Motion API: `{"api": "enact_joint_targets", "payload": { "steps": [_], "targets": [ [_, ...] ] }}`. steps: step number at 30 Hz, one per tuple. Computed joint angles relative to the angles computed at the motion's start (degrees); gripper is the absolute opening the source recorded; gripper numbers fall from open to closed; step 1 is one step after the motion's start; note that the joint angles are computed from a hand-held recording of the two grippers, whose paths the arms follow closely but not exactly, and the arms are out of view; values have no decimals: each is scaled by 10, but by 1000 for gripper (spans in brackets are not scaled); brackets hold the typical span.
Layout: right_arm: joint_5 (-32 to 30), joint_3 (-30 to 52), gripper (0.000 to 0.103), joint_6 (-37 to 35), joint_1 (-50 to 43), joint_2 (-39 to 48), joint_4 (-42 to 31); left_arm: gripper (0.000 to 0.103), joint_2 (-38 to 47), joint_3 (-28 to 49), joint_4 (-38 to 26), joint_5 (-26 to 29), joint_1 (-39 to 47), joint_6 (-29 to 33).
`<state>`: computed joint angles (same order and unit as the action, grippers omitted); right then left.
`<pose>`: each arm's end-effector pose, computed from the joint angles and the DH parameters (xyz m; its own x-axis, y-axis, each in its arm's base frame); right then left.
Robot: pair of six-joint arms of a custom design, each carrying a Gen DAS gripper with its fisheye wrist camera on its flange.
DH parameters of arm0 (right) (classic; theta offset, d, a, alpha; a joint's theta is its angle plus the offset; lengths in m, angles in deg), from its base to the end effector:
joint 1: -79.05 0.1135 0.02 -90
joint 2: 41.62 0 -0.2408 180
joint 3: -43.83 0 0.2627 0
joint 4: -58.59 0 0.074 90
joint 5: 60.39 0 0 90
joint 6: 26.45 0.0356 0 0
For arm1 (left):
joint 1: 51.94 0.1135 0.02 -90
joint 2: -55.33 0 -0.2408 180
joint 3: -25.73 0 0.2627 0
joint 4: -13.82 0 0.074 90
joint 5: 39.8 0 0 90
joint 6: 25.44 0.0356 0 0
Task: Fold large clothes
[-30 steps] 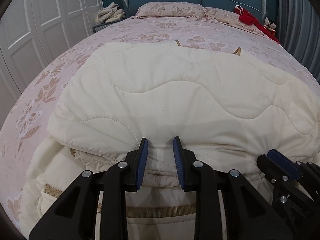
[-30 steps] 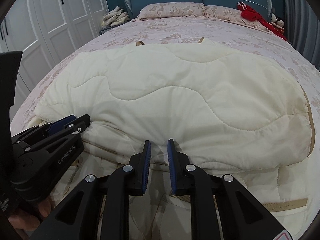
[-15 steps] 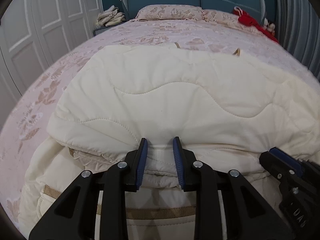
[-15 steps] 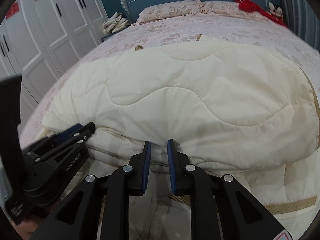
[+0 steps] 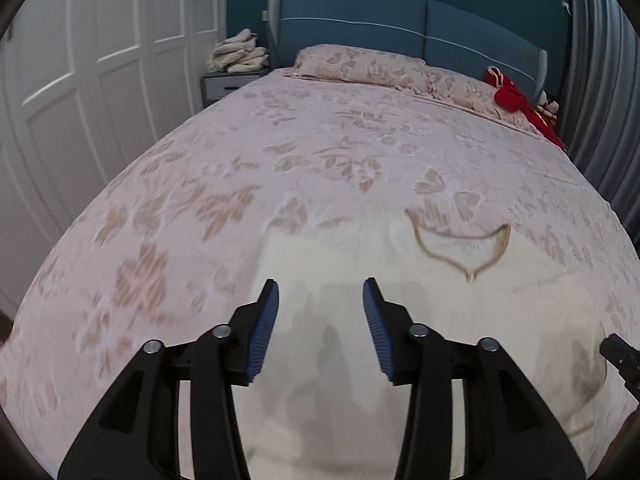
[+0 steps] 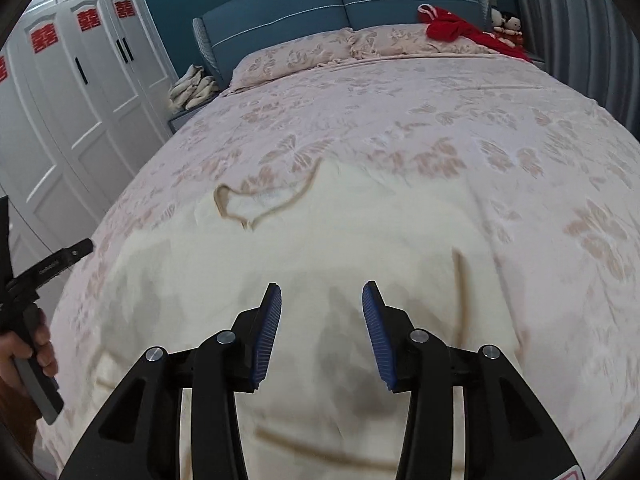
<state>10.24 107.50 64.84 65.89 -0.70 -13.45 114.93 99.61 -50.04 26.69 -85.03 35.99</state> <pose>0.1492 -0.0228 0.2913 -0.7378 0.1943 -0.6464 0.0208 0.9637 0.2660 0.1936 -0.1092 0.3048 -0.6960 -0.0699 -0.7147 -0.0557 0.9975 -0.0434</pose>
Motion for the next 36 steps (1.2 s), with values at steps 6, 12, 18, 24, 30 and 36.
{"api": "enact_joint_targets", "payload": {
  "steps": [6,12,18,24,30,36],
  "targets": [
    [25,54,43,68,144,162,121,42,164,84,62,58,60,22],
    [8,132,43,101,216,362,199,42,290,137,89,74,102,48],
    [24,224,54,115,252,506,236,42,310,110,138,86,151,63],
    [-6,297,54,140,273,612,252,44,319,58,196,103,178,65],
    [22,301,3,115,299,632,270,45,310,25,239,95,177,61],
    [78,269,2,116,310,620,306,47,316,20,252,66,163,64]
  ]
}}
